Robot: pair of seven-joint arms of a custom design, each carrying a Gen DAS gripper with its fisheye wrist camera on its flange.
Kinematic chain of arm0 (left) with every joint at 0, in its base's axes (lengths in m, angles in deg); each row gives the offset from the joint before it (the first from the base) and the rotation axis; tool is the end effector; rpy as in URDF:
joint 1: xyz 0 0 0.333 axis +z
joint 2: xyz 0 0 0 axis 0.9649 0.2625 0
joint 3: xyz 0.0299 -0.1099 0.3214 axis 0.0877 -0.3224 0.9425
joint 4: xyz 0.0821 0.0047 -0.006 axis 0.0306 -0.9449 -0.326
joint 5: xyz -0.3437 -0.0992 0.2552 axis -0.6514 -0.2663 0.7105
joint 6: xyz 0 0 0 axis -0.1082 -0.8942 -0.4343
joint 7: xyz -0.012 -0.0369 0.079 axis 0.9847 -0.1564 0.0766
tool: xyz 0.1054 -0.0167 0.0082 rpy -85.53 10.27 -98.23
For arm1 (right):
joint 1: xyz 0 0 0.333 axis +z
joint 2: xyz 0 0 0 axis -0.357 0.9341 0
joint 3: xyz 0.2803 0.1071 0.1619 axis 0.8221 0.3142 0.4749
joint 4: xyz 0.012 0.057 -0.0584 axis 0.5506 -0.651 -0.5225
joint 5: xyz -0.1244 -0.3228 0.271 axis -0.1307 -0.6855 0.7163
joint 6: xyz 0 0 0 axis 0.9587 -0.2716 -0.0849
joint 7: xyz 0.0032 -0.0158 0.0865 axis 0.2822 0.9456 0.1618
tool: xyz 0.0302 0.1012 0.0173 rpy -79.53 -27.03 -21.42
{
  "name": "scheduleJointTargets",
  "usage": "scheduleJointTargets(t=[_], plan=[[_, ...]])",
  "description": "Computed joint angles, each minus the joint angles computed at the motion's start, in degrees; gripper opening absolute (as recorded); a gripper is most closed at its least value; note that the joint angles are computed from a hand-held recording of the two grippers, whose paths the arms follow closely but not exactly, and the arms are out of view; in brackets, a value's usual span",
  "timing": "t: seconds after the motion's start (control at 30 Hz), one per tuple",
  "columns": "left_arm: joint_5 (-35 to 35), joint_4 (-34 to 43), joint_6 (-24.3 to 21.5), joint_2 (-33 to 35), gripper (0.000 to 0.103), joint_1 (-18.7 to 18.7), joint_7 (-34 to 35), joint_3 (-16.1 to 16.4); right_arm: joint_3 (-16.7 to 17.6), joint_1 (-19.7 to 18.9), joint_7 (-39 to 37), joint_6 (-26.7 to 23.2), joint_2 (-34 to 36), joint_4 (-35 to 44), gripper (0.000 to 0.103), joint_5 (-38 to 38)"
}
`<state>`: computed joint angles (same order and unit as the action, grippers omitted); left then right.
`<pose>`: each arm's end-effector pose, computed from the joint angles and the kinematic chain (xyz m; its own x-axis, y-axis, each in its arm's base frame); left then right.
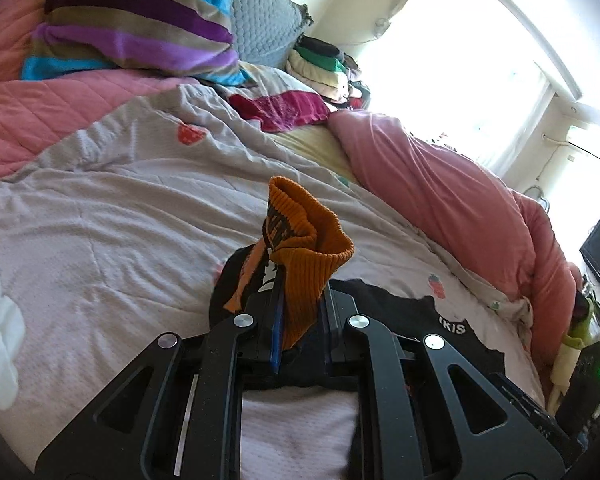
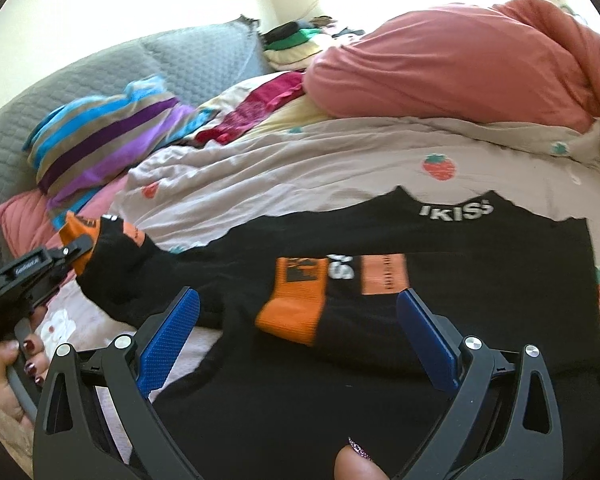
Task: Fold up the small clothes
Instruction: 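Lift and carry the sleeve across the shirt body with the left gripper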
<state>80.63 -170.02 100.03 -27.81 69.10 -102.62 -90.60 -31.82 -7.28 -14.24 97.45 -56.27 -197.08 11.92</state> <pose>0.5376 -0.2281 0.5172 0.3949 -0.7877 0.4729 -0.3491 -0.6048 -0.7158 0.6480 0.1869 0.5308 0.5163 -0.8050 -0.2922 -0.6517 -0.1480 -0.7439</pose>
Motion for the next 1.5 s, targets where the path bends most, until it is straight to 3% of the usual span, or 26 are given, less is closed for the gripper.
scheduleJointTargets(t=[0.8, 1.5], plan=[[-3.5, 12.0, -0.1, 9.7, 0.007, -6.7, 10.3, 0.3, -2.8, -3.9, 0.3, 0.6, -2.4, -2.1, 0.098, 4.2], [-19.1, 21.8, -0.2, 20.9, 0.008, -12.5, 32.6, 1.7, -4.2, -6.7, 2.7, 1.9, -2.4, -2.4, 0.098, 5.1]])
